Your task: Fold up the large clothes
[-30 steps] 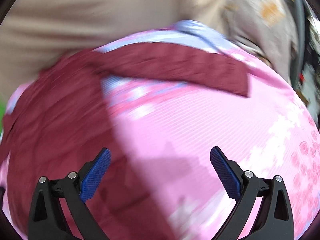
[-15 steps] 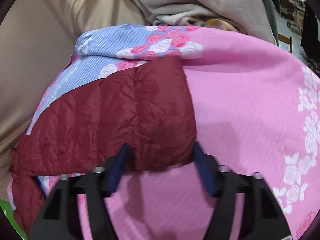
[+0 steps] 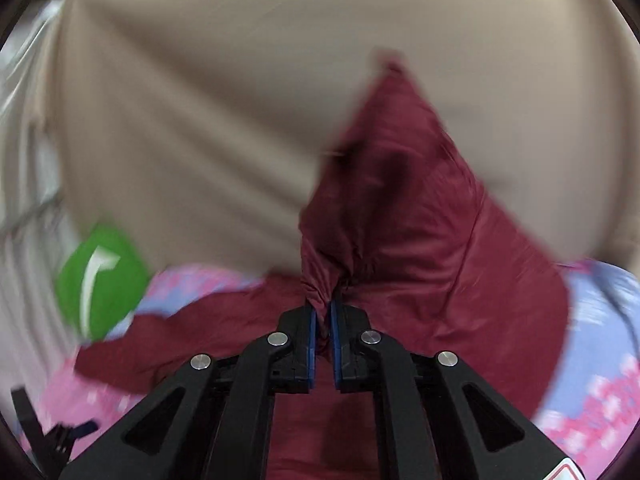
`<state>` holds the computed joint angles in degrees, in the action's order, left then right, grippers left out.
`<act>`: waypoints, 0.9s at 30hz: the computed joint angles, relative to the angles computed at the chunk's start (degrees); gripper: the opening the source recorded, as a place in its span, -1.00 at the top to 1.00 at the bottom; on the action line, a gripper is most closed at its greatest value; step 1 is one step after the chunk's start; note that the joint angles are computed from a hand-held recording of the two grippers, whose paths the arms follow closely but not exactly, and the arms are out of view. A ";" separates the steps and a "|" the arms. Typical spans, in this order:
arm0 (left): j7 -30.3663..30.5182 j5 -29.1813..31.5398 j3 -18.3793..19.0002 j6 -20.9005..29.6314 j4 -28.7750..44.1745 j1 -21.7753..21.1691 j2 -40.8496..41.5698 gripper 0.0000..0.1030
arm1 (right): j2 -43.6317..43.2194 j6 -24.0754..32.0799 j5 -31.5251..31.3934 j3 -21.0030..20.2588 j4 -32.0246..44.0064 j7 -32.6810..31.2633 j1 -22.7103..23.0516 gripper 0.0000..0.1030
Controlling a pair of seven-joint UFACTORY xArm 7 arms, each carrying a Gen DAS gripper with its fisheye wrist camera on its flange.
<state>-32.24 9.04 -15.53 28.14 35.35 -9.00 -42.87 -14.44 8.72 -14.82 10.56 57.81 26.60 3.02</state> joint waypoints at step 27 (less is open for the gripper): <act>27.06 -37.58 15.03 -4.92 18.22 -12.06 32.88 0.94 | -0.22 0.14 -0.97 -3.79 -16.58 6.87 -12.48 -0.22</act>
<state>-5.19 -28.54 -0.50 23.22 53.57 -21.06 -9.99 -14.66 8.86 -15.79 6.77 41.24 33.47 -9.46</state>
